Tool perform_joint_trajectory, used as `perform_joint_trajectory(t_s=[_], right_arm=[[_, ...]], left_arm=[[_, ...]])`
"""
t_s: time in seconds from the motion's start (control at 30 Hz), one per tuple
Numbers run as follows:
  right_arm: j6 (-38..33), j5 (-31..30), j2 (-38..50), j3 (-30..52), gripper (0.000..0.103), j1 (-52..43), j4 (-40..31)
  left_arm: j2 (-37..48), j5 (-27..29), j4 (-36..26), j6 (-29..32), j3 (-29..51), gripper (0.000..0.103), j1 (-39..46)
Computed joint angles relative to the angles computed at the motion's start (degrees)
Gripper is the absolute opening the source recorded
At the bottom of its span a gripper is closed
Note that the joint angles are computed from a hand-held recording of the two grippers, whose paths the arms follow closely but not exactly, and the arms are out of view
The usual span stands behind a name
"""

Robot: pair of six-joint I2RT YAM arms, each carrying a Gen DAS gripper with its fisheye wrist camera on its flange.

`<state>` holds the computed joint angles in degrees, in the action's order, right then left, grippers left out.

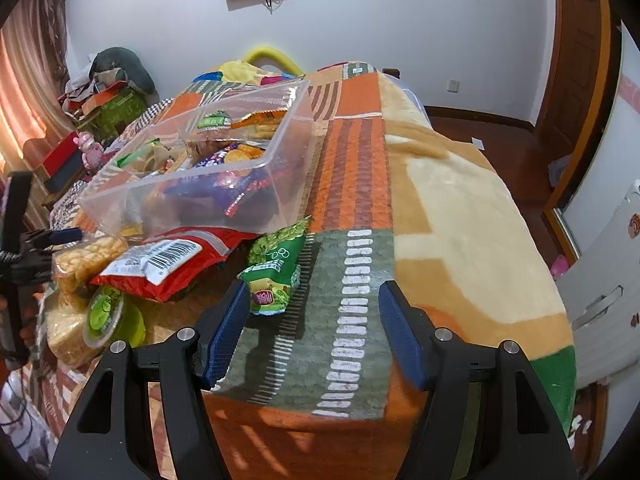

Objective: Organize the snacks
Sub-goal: 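Grasp the green pea-snack bag with right gripper while left lifts the pink roll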

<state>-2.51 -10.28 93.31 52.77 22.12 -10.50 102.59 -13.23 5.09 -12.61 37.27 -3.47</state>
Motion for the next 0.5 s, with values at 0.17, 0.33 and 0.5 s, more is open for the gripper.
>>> perform_joint_trajectory(t_s=[0.17, 0.33, 0.5], right_arm=[[0.8, -0.8, 0.4, 0.1, 0.063, -0.1, 0.4], [1.6, -0.5, 1.0, 1.0, 0.063, 0.7, 0.5], [1.9, 0.7, 2.8, 2.7, 0.063, 2.0, 0.4]], left_arm=[[-6.6, 5.0, 1.8, 0.5, -7.9, 0.082, 5.0], [-8.7, 5.6, 2.2, -1.1, -11.1, 0.082, 6.8], [-7.3, 4.0, 5.9, -3.2, -14.2, 0.082, 6.8]])
